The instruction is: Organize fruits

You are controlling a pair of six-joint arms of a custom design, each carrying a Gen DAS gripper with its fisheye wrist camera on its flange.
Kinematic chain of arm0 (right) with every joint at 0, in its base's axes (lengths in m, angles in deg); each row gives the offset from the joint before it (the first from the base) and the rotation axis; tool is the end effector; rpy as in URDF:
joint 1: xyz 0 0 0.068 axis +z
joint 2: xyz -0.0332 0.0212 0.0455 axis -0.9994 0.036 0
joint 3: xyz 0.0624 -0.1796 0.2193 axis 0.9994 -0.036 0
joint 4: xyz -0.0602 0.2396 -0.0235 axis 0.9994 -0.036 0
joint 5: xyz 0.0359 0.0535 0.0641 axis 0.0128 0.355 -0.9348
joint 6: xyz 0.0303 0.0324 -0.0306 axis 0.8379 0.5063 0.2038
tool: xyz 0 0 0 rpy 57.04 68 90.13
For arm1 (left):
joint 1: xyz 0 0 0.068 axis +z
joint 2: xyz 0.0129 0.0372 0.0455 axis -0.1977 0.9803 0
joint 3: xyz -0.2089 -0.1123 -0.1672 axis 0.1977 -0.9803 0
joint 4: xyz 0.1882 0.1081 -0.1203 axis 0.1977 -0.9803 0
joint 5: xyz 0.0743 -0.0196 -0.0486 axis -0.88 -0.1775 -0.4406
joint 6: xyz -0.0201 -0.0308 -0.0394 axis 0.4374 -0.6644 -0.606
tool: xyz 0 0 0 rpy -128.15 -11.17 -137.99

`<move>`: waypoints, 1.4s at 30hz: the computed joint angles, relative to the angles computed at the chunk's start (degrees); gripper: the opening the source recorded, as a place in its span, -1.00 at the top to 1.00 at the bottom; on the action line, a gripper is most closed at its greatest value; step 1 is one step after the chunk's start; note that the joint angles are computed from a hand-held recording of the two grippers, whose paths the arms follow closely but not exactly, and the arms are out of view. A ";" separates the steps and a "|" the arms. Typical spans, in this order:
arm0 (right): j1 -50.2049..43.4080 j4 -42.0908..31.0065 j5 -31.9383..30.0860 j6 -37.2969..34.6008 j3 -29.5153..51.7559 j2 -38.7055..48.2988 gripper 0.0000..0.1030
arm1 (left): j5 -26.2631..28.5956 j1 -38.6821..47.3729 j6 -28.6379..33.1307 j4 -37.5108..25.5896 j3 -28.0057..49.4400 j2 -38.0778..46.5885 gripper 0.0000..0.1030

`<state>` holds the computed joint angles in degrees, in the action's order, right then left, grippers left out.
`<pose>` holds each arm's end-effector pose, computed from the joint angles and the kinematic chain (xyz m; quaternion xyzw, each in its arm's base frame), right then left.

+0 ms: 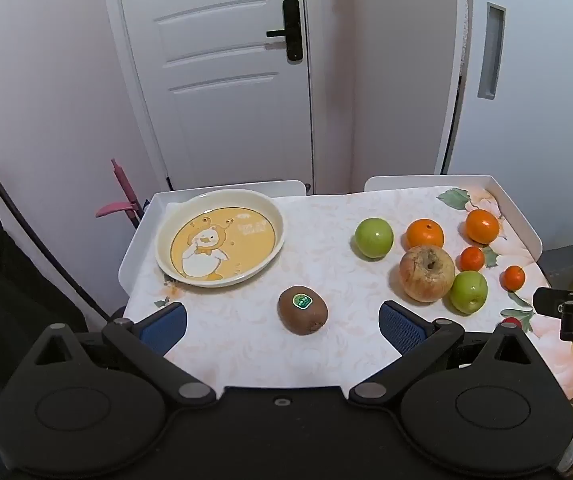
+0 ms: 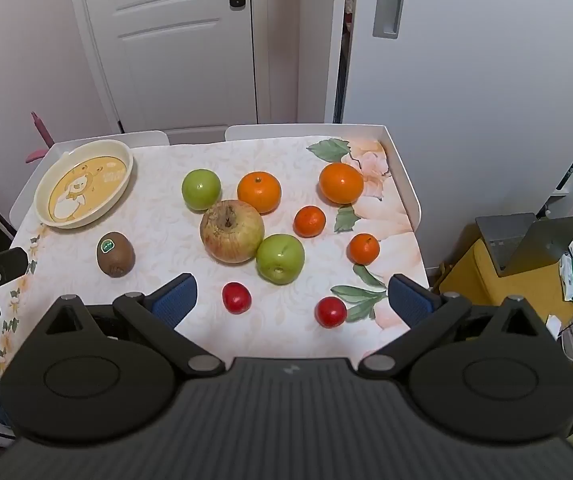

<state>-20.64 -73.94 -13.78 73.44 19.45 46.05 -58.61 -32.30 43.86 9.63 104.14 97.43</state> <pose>0.1276 0.2441 0.1669 0.0930 0.9281 -0.0344 0.3588 0.1665 -0.0563 0.1844 0.1028 0.9227 0.0105 0.3715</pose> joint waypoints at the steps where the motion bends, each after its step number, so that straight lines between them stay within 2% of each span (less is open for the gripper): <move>1: 0.01 -0.06 -0.12 0.14 -0.02 0.01 -1.00 | 0.27 0.14 -0.20 0.00 0.27 0.62 -1.00; 7: -0.16 0.42 -0.87 0.03 -0.41 -0.21 -1.00 | -0.70 -0.67 -0.33 1.32 0.56 0.95 -1.00; 8: -0.18 0.43 -0.88 0.02 -0.40 -0.23 -1.00 | -1.67 -1.64 -1.13 0.12 -0.33 -1.72 -1.00; 11: -0.18 1.47 -0.77 -0.19 -1.31 -0.53 -1.00 | -1.86 -2.14 -2.00 -0.94 -0.03 -2.22 -1.00; 12: -0.26 1.66 -0.81 -0.36 -1.38 -0.56 -1.00 | -0.21 -0.59 -0.74 0.75 -0.80 -1.56 -1.00; 23: 0.43 1.25 -0.37 0.02 -1.07 -0.64 -1.00 | 1.60 0.57 -0.82 0.19 -0.60 -2.08 -1.00; 42: 0.87 0.79 -0.66 0.48 -0.06 -0.15 -1.00 | 1.08 -0.36 -1.25 -0.08 -0.88 -2.65 -1.00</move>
